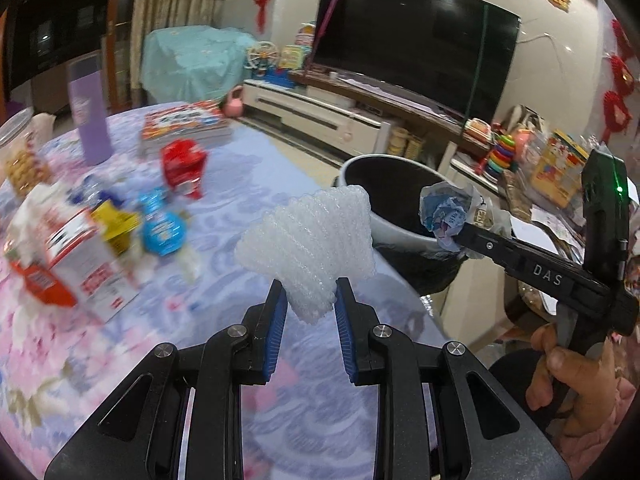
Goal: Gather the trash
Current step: 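Carry the foam net and the wrapper in both grippers over the trash bin, then open the left gripper to drop the foam net while the right drops the wrapper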
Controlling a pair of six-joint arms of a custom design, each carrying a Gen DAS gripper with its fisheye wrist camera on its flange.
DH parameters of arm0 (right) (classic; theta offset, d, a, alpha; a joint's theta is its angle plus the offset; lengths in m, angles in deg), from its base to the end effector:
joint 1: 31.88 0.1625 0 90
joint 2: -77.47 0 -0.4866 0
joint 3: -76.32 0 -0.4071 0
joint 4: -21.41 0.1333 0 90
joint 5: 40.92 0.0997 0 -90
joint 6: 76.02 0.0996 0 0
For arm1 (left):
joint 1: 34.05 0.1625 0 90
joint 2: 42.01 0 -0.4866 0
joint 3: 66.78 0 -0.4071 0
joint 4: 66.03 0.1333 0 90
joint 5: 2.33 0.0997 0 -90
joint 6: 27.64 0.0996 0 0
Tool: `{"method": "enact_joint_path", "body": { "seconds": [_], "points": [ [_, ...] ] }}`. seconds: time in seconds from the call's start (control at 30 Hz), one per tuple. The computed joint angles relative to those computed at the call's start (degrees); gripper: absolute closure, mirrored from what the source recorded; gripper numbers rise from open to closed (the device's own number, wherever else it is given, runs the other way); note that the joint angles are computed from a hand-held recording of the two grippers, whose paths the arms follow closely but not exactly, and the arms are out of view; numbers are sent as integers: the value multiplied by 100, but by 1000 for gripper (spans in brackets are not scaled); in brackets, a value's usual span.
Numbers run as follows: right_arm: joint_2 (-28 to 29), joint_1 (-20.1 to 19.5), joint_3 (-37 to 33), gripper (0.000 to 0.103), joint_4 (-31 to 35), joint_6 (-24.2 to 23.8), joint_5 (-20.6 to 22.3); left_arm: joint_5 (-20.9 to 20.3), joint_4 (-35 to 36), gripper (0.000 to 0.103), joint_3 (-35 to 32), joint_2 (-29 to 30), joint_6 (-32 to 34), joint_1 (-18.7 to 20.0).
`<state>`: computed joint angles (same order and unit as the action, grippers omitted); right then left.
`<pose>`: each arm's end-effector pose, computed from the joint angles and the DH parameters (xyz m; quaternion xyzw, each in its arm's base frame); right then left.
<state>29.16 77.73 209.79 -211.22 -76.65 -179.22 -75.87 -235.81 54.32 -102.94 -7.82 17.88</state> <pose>0.2124 -0.4206 0.1687 -0.0530 -0.8222 0.4918 0.2815 -0.2212 -0.5443 0.1781 0.4507 0.8652 -0.1888 0.1125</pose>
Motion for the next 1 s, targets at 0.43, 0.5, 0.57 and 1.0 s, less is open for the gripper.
{"method": "enact_joint_path", "body": {
  "seconds": [0.43, 0.5, 0.57, 1.0],
  "points": [
    [-558, -360, 99, 67, 98, -182, -66, -313, 191, 80, -519, 630, 24, -298],
    [-628, -427, 100, 67, 156, -214, -33, -339, 292, 80, -641, 730, -22, -315],
    [-717, -510, 94, 67, 245, -251, 21, -368, 370, 80, -765, 838, -72, -319],
    [-949, -892, -19, 67, 613, -424, 203, -338, 723, 79, -1368, 1442, -221, -398]
  ]
}}
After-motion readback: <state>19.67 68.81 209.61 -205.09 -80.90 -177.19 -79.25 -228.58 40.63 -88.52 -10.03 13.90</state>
